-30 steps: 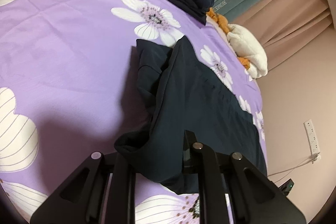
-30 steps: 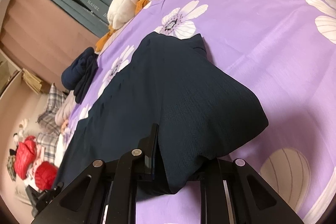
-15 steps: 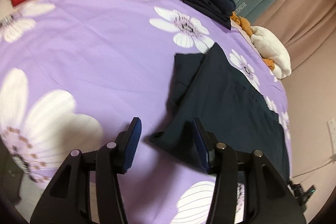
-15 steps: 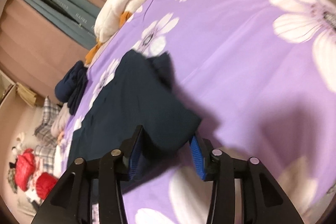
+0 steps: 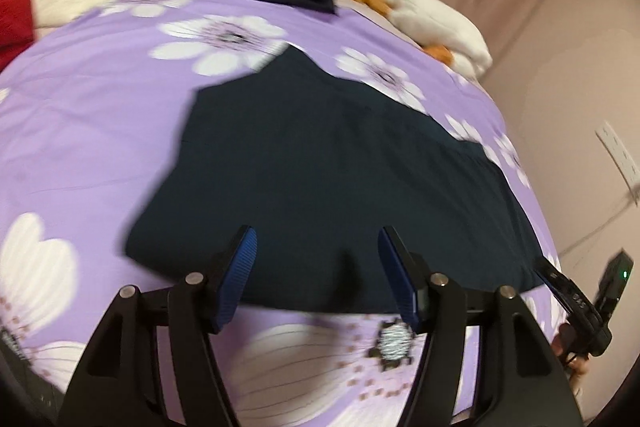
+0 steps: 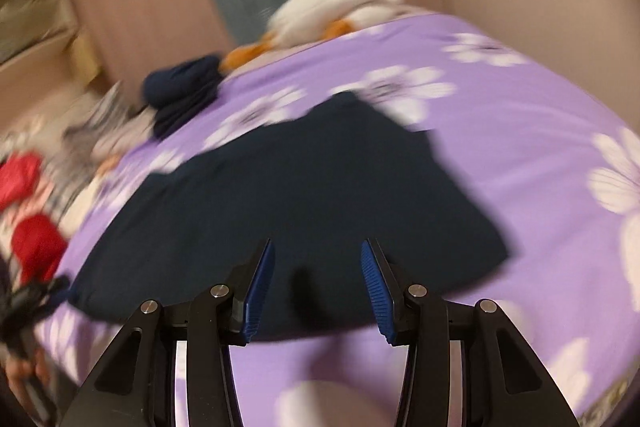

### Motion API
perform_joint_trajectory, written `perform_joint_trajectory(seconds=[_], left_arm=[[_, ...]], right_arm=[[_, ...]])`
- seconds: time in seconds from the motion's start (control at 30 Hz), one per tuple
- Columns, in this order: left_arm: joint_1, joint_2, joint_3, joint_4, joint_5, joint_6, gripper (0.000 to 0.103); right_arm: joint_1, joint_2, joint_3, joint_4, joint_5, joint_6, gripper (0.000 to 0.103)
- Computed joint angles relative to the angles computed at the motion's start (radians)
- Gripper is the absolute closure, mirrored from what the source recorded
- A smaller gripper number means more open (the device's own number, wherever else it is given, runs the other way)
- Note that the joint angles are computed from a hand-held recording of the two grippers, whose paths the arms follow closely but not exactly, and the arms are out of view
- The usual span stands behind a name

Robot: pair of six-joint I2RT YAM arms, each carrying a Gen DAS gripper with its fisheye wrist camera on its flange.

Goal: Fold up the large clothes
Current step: 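Lay the jacket flat on the bedspread and hold both tools open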

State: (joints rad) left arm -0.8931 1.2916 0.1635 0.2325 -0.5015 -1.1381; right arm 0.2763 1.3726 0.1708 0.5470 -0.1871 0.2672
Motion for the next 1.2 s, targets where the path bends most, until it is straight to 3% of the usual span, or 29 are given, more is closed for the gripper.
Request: perform_joint_trajectory(seconds=[0.2, 0.4, 0.53, 0.97, 1.07, 1.2], left_arm=[[0.018, 0.244, 0.156, 0.092, 0.083, 0.155, 0.04], [0.058, 0.412, 0.266, 0.095, 0.109, 0.279, 0.04], [0.091, 0.454, 0.27, 0.12, 0.133, 0.314, 0.04], [0.1, 0.387, 0.18, 0.132, 0.11, 0.252, 0.04], [0.087, 0.379, 0.176, 0.101, 0.081, 0.234, 0.04], [0.081, 0.373, 0.16, 0.081, 0.05, 0.201, 0.04]], right_arm=[[0.236, 0.209, 0.14, 0.04, 0.078, -0.004, 0.057], [0.329, 0.313, 0.237, 0.022, 0.113, -0.041, 0.057], [0.335, 0.351, 0.278, -0.01, 0.208, -0.061, 0.057], [0.094, 0.265, 0.158, 0.031, 0.132, -0.085, 0.057], [0.072, 0.24, 0.143, 0.003, 0.208, -0.08, 0.057], [-0.026, 0.214, 0.1, 0.024, 0.109, -0.086, 0.057]])
